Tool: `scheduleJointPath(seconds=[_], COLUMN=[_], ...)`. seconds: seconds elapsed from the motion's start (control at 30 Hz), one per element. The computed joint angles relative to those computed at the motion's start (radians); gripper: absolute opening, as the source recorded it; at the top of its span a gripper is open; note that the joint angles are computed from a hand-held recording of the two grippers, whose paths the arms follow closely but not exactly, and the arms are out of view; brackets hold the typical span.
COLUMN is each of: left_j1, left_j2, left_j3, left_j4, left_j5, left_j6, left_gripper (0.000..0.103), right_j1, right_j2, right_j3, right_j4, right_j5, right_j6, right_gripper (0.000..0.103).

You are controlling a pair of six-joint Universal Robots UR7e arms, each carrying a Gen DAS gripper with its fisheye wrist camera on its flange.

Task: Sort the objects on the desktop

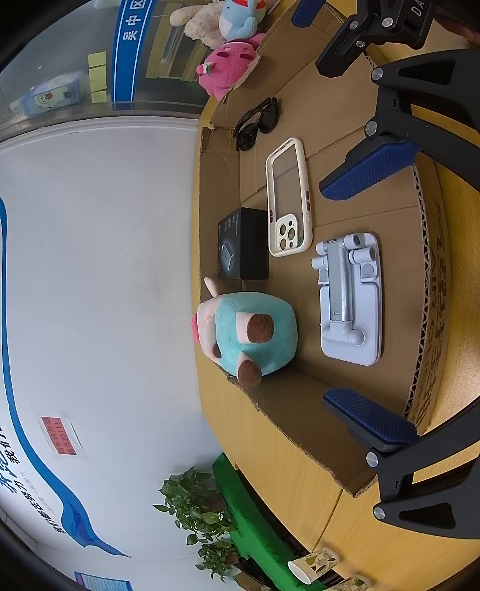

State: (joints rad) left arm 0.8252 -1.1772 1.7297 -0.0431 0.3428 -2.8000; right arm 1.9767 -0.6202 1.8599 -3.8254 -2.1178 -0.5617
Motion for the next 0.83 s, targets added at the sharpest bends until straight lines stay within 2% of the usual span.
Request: scheduleJointPath(seconds=[0.83], left_j1=[0.000], left_j2=[0.005], left_j3=[-0.003], left_j4=[0.000], left_j5=[-0.012], left_j6=[0.005], left_gripper=[0.103], right_j1=[0.001], right_j2=[-0.002], right_j3=[0.003], right_j4=[0.001], right_j5=[-0.004], right_j6=[0.005], right_gripper=[0.103])
